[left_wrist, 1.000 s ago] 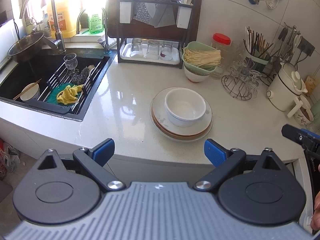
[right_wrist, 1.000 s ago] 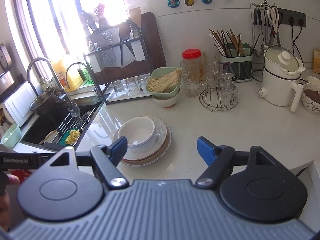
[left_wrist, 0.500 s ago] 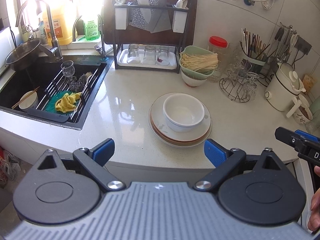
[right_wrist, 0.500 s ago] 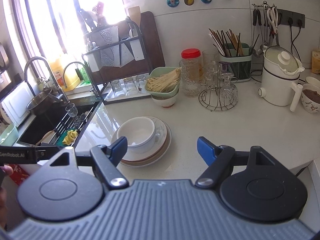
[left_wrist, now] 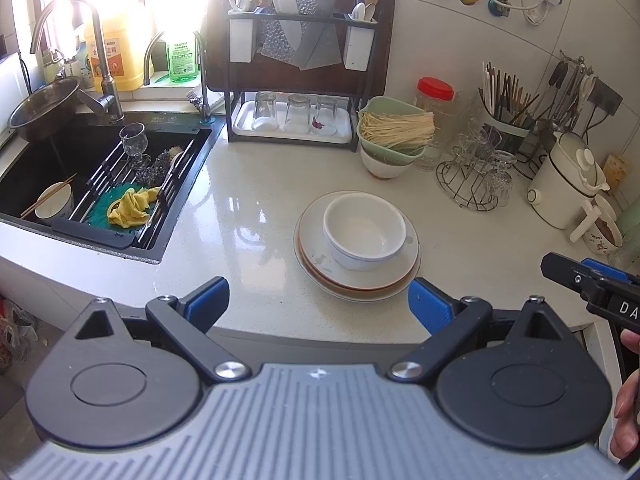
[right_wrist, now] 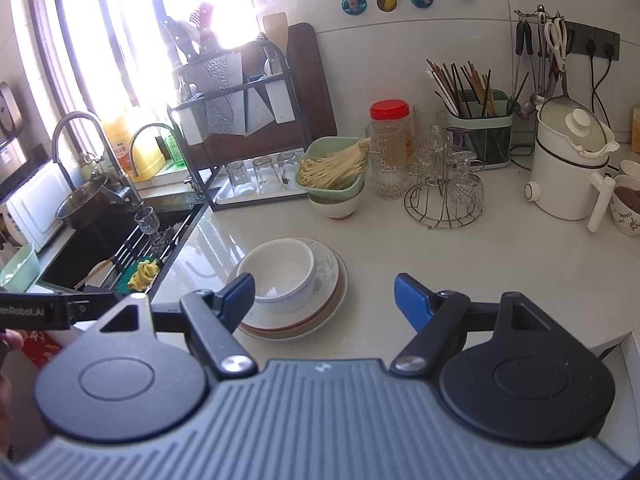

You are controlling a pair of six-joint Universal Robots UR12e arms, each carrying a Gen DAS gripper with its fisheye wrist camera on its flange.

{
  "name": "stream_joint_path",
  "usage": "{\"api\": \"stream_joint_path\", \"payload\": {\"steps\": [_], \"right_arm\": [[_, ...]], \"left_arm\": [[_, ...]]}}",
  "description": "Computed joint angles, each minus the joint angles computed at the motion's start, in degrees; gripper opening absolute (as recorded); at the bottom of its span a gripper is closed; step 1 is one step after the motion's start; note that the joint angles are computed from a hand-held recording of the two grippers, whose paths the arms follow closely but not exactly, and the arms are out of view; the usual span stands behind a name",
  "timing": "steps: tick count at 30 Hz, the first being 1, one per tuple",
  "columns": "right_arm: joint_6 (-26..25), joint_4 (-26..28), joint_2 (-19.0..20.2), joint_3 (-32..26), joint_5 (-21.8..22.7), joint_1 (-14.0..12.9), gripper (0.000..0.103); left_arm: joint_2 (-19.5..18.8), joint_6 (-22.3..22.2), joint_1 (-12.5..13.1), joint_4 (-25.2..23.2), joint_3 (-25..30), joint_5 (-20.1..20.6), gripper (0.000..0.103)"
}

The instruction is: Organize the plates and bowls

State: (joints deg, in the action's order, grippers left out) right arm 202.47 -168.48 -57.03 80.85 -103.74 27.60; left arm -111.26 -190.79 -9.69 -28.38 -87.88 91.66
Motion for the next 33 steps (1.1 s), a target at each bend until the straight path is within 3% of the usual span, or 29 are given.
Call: {"api": "stream_joint_path", "payload": {"steps": [33], "right_arm": [[-1.3, 0.2, -0.3, 0.4, -1.1, 0.3, 0.078]], "left_arm": [[0.3, 0.7, -0.1, 0.3, -0.3, -1.4, 0.098]]}}
